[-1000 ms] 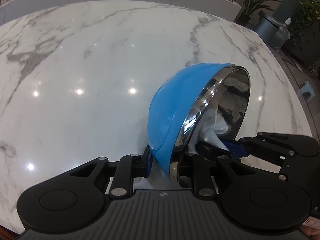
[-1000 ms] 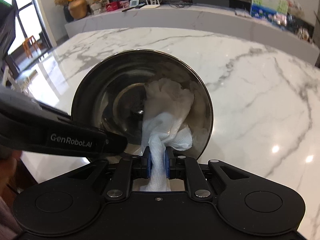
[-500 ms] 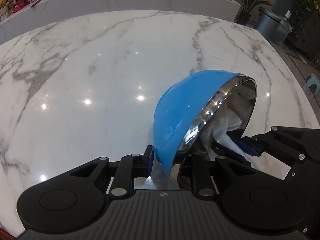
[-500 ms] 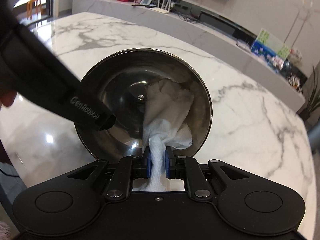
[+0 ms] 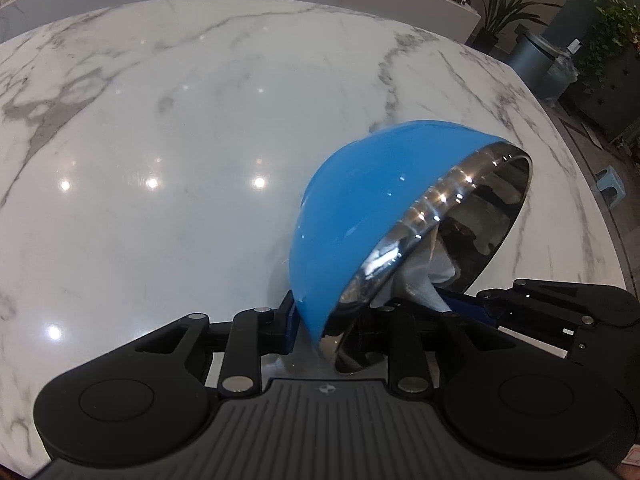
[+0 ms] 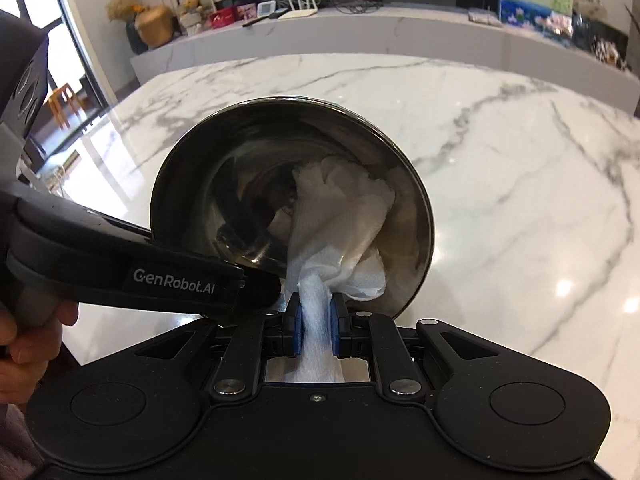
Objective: Clean bowl
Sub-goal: 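Hold the tilted bowl with the left tool while the right tool rubs the towel around inside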
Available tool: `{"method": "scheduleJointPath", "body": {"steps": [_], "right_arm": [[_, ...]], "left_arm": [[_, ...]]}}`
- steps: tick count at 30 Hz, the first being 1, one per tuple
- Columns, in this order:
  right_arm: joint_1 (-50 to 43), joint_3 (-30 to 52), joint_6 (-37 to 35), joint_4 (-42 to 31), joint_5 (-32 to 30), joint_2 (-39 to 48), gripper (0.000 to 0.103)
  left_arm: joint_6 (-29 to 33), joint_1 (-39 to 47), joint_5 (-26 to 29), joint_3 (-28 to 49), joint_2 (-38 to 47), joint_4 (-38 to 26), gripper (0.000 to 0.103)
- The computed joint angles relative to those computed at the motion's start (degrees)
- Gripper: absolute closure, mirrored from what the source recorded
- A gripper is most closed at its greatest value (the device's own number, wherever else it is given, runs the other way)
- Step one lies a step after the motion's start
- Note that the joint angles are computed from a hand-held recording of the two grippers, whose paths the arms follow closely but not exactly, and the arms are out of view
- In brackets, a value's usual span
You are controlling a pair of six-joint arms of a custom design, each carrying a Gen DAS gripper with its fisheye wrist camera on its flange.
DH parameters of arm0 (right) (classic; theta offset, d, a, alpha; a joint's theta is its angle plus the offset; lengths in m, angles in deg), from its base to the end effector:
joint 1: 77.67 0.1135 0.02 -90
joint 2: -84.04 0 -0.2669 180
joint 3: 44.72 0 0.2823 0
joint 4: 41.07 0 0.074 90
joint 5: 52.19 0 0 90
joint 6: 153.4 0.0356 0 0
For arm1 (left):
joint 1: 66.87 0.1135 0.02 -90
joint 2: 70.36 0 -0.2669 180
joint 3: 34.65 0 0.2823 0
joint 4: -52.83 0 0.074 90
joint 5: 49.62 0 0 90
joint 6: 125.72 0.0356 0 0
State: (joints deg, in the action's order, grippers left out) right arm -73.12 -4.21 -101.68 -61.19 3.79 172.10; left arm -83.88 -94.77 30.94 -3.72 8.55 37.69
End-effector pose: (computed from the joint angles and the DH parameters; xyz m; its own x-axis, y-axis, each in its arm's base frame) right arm 0.2385 0.0390 0.0762 -0.5518 -0.5590 -0.6189 -0.7892 0.5899 0.1709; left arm 0.1856 -0.0917 0.0684 -0.8209 -0.3969 -0.4106 -0.3231 0.9156 -0.2393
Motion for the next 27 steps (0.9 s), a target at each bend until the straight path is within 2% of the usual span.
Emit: {"method": "scheduleJointPath", "body": {"steps": [10,16,20,27], "right_arm": [[3.7,-3.8,-2.7,8.2,7.0,-4.3,0.092],[8.8,-13.1,-8.3,23.0,16.9,-10.4,0.093],[8.3,-12.5,-7.7,21.5,15.9,-10.1,0.093],[6.0,-8.6,-3.9,16.0,11.4,-6.5,0.092]], "left_arm": [[1.5,-2.2,-2.4,2.2,-0.4,-5.2,0.083],[2.9,-4.2,-5.5,4.6,-0.2,-9.4,0.085],[2.7,-4.1,-5.8,4.5,-0.4,-9.4,0.085],[2.1,-2.0,-3.8,2.0,-1.1,-4.7,0.08]]}}
